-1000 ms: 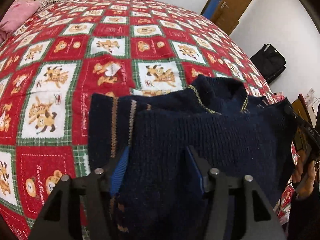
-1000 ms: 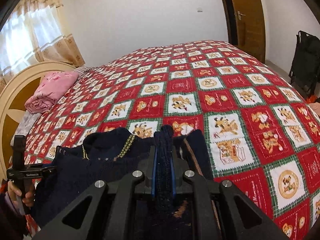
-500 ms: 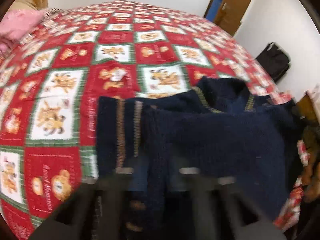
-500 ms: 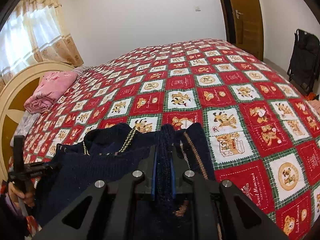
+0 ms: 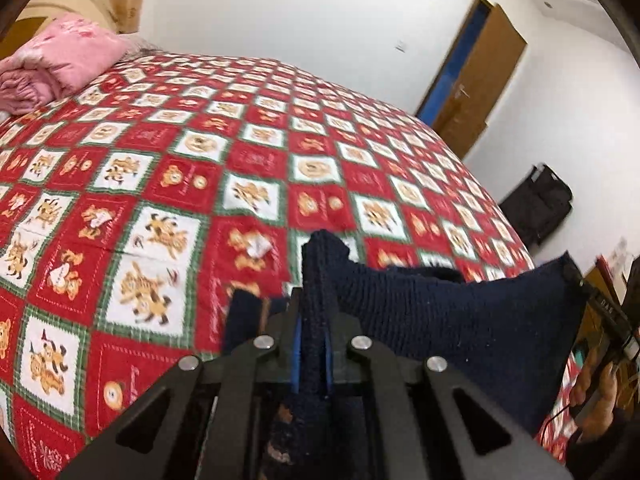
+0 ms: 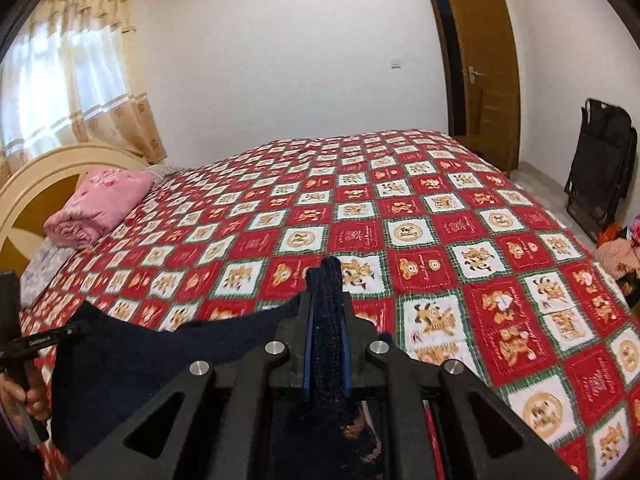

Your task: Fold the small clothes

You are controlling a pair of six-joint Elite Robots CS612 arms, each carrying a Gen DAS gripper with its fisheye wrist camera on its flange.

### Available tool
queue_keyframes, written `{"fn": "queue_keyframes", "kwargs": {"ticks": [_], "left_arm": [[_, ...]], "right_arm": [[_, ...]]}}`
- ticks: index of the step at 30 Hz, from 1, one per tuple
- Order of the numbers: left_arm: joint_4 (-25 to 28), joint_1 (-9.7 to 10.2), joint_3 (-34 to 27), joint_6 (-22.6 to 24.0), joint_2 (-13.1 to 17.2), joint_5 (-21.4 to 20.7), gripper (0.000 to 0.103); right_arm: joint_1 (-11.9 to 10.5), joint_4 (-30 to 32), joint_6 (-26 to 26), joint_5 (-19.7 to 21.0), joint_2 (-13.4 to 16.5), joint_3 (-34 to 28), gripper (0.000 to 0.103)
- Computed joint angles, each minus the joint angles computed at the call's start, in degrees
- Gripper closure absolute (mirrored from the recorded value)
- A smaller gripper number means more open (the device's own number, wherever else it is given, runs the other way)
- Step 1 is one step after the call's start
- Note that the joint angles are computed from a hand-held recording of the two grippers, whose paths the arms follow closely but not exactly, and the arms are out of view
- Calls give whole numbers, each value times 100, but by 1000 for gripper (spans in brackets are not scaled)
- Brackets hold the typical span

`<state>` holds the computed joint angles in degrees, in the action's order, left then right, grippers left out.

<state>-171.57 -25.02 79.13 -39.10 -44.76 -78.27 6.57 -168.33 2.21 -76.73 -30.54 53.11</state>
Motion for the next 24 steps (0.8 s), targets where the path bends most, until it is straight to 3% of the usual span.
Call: {"fn": "queue_keyframes", "kwargs": {"ticks": [3,7,9,12,13,15,20,21,24], "left_arm": [[279,35,-230,-107,186,178,94],[1041,91,-530,-320,442,164,92],[1112,127,-555,-435,489,26,87],[1166,142,-497,-412,408,-28,76],[1263,138,-485,-392,365,22,72],[1389,114,-375,-410,223,225,54],[961,-24,285,-262,-256,632,37],[883,-82,445,-172,-355,725,30],[654,-249,848,-134,-553,878,27]], "right_arm": [[12,552,207,-85,389,-577,92],[30,1241,247,-257,802,-1133,92],[-5,1747,448,-105,908,-1365,92],[-53,1798,638,41,868,-1334,92],[-77,1659,732,112,771,-1192,90],[-120,1283,844,219,521,-805,89],[-246,329,786,139,-310,502,89],[-263,94,794,8,-450,758,89],[-297,-559,567,-440,-918,1672,88]]}}
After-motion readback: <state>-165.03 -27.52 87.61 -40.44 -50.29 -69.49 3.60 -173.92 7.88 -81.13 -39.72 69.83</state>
